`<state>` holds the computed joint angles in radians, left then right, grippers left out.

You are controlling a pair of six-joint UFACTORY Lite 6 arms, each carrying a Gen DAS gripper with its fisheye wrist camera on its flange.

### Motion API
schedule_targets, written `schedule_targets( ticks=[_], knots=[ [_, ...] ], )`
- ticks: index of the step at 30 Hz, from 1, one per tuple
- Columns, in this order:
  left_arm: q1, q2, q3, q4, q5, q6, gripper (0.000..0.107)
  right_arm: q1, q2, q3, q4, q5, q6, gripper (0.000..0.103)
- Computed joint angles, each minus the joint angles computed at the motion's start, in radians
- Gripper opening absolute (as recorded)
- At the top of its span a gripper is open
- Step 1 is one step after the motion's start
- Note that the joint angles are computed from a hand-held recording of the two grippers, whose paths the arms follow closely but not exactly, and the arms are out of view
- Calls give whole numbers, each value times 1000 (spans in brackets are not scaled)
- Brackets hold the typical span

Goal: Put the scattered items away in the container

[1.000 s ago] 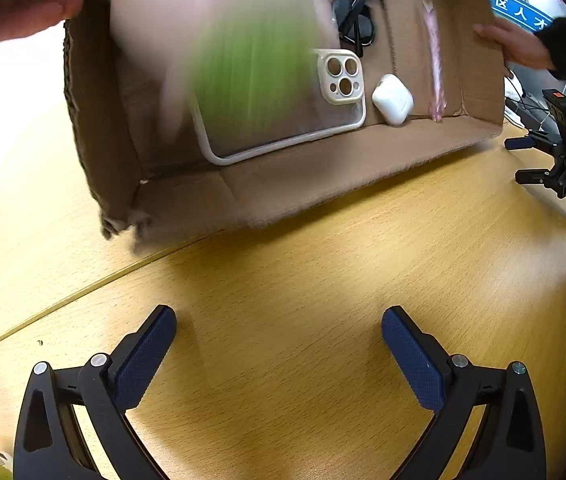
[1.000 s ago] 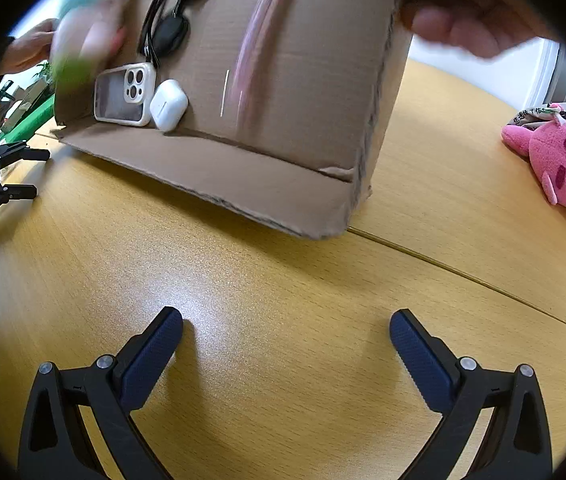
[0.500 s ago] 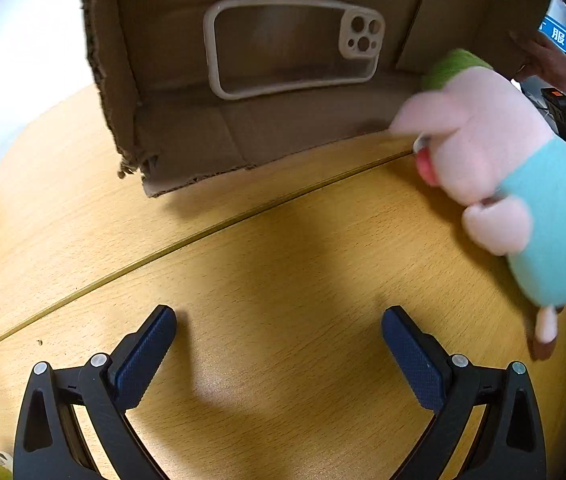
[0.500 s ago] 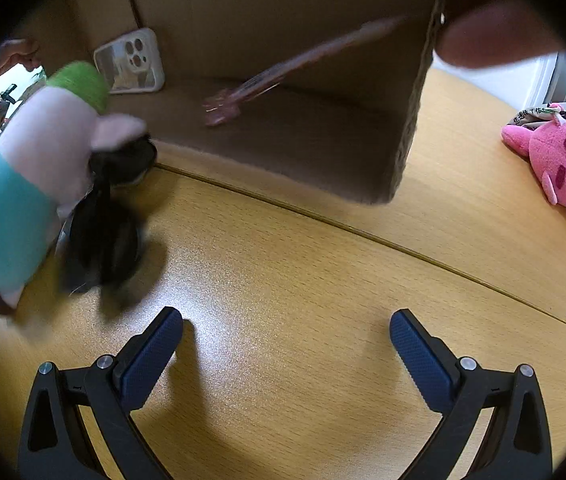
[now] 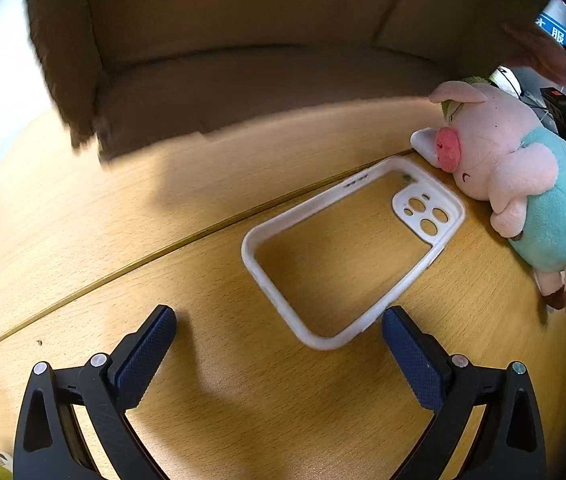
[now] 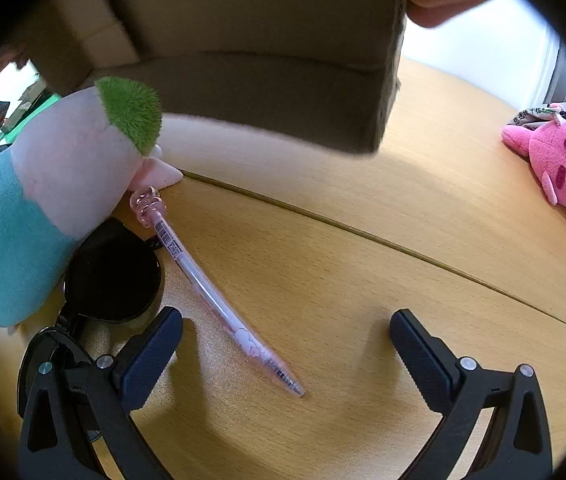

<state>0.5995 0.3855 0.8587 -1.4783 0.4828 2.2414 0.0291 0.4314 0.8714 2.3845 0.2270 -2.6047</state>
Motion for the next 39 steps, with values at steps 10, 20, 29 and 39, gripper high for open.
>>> schedule_targets(
  ticks=[10, 20, 29, 39],
  knots=[
    [-6, -3, -6, -11, -4, 6, 103, 2, 2, 0, 12, 0, -9, 103],
    [4, -8, -3, 10, 2, -8, 103, 6, 5, -4, 45, 4, -37, 103],
    [-22, 20, 26, -7, -12, -15, 103, 9, 9, -9, 81, 10, -70, 103],
    [-41, 37, 51, -1, -18, -34, 103, -1, 6, -6, 46, 8, -42, 103]
  ],
)
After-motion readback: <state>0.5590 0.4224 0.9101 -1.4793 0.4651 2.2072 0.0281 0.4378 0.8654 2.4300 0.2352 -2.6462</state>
